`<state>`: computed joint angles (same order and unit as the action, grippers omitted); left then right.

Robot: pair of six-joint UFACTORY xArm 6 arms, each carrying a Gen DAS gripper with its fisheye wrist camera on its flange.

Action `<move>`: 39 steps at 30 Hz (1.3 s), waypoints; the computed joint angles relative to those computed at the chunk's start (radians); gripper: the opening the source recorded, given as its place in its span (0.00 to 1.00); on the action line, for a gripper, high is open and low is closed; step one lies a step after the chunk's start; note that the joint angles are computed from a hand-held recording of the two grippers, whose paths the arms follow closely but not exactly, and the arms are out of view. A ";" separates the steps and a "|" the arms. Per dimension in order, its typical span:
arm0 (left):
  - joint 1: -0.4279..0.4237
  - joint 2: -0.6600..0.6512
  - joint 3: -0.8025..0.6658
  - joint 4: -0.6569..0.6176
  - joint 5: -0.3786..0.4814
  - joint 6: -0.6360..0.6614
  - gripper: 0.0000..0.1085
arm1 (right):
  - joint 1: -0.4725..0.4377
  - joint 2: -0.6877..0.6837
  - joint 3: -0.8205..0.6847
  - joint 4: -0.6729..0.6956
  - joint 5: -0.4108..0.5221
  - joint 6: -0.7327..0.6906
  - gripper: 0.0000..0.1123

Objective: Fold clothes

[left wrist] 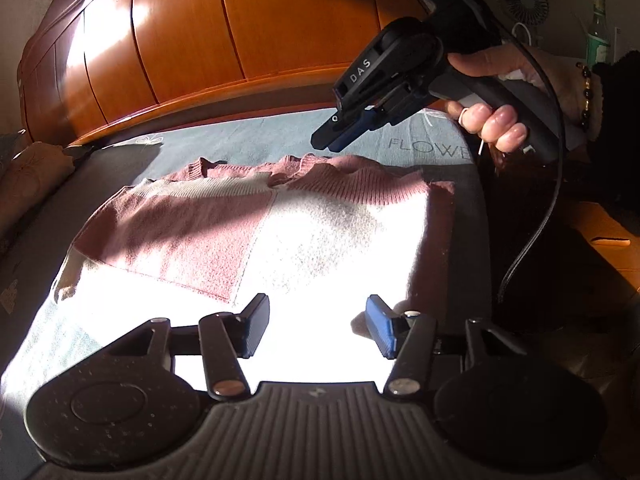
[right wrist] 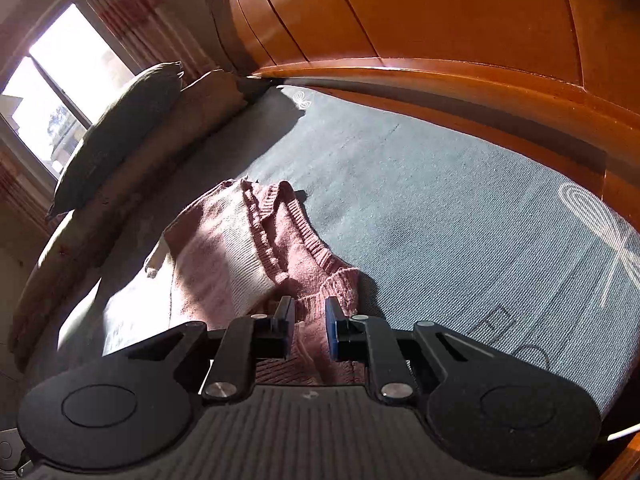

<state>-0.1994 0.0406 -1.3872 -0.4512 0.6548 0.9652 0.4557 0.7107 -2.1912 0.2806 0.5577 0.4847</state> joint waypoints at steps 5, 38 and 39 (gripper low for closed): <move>0.006 -0.003 0.008 0.027 0.003 -0.034 0.51 | -0.017 0.023 0.005 -0.071 0.091 0.071 0.00; 0.000 -0.052 0.030 -0.076 0.069 -0.087 0.58 | 0.152 -0.421 0.648 -0.985 -0.233 0.497 0.37; -0.016 -0.044 0.026 -0.085 0.070 -0.075 0.58 | 0.140 -0.414 0.646 -1.001 -0.240 0.529 0.39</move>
